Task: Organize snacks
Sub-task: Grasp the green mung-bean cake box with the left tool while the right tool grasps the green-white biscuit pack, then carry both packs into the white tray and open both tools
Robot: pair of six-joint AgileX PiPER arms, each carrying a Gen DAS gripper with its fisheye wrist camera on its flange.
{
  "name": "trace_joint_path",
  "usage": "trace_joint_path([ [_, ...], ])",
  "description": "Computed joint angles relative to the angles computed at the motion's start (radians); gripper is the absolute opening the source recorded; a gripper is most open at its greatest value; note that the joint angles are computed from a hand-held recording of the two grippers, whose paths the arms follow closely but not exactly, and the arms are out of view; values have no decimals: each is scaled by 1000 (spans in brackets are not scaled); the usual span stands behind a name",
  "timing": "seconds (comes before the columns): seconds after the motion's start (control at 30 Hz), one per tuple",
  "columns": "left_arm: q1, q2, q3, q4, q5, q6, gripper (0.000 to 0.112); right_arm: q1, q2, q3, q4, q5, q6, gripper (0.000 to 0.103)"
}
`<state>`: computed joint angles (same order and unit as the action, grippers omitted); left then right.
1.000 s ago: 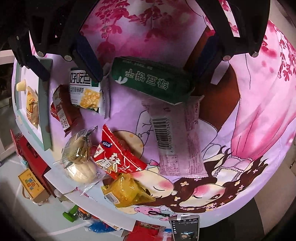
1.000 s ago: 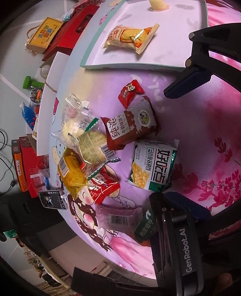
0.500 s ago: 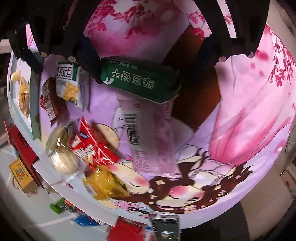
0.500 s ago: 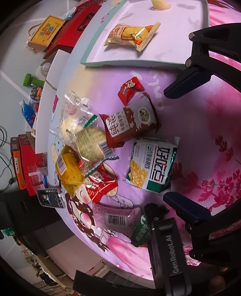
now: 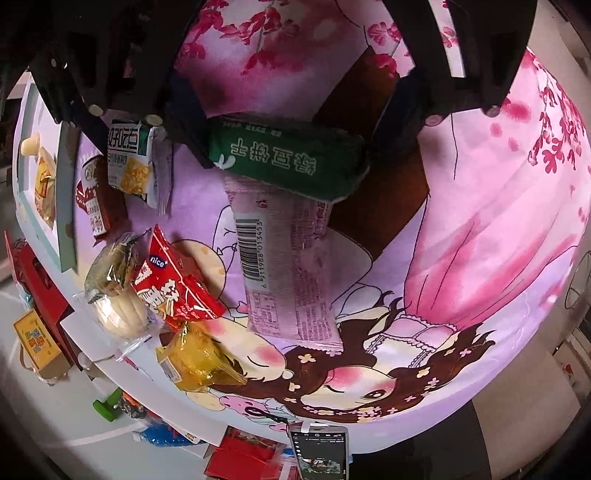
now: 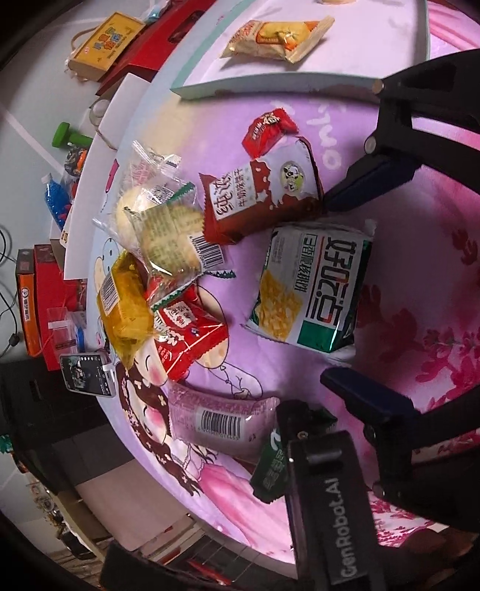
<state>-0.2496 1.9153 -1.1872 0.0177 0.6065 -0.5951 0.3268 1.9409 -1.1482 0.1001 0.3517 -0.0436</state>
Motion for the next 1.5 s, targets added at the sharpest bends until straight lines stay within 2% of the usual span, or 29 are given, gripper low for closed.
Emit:
trace_joint_path([
  [0.1,-16,-12,1,15,14,-16,81,-13,2,-2,65,-4,-51,79],
  [0.17,-25,-10,-8,30,22,-27,76,-15,0,-3,74,-2,-60,71],
  [0.33,-30,-22,-5,35,22,-29,74,-15,-8,0,82,0,-73,62],
  [0.73,-31,-80,5,74,19,-67,73,-25,-50,26,184,5,-169,61],
  [1.13,-45,-182,54,178,-11,-158,73,-57,-159,85,303,0,-272,61],
  [1.5,-98,-219,32,286,-4,-252,73,-86,-237,105,172,23,-126,61],
])
